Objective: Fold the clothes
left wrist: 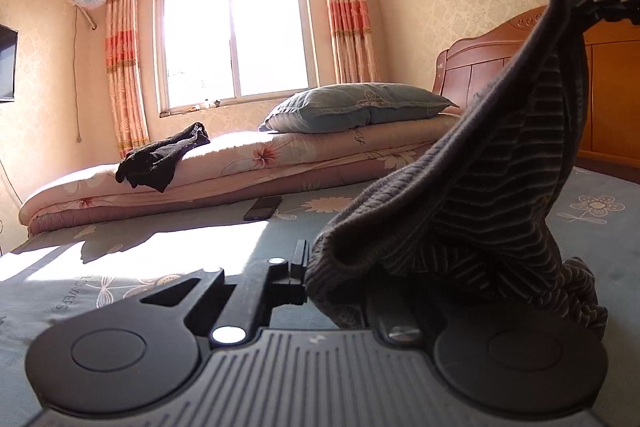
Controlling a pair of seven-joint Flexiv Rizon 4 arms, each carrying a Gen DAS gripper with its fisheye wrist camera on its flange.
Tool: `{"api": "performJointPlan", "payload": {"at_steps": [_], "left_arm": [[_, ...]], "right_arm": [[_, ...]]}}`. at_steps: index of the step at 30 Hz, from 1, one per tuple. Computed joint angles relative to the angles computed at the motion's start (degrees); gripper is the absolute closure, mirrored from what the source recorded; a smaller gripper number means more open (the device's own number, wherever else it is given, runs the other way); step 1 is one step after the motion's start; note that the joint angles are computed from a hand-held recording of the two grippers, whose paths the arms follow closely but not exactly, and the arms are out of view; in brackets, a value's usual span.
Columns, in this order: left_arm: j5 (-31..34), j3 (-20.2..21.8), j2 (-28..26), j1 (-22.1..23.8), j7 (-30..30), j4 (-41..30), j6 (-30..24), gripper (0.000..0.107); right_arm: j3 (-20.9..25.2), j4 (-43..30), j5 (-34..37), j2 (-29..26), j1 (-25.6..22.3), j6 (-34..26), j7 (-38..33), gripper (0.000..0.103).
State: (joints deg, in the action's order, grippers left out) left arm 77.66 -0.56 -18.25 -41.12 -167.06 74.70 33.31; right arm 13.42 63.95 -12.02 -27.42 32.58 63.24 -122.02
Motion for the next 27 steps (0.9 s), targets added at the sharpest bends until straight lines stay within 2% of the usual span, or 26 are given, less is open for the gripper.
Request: {"api": "performJointPlan", "payload": {"at_steps": [6, 13, 18, 21, 23, 27], "left_arm": [[0.7, -1.4, 0.9, -2.0, 10.9, -5.5, -4.2, 0.102], [3.3, -0.8, -2.2, -6.3, 21.9, -14.3, -8.4, 0.102], [3.9, 1.8, -3.7, -9.0, 24.3, -17.6, -10.2, 0.102], [3.2, 2.9, -4.0, -9.5, 25.1, -18.3, -11.1, 0.102], [2.4, 3.3, -4.1, -9.4, 25.7, -18.5, -11.1, 0.102], [1.9, 4.0, -4.3, -9.7, 26.7, -19.1, -11.1, 0.102]], "right_arm": [[3.8, 2.5, 9.6, 3.6, -5.2, -1.8, -0.1, 0.096], [6.2, 5.7, 20.0, 7.3, -9.6, -2.1, -3.3, 0.096], [7.7, 9.9, 25.1, 8.7, -10.6, -0.8, -9.3, 0.095], [7.6, 13.2, 25.1, 8.4, -9.4, 1.9, -11.9, 0.095], [7.5, 15.9, 24.1, 7.7, -8.3, 6.4, -13.6, 0.093], [6.5, 20.5, 20.0, 5.2, -5.6, 18.4, -11.7, 0.061]]}}
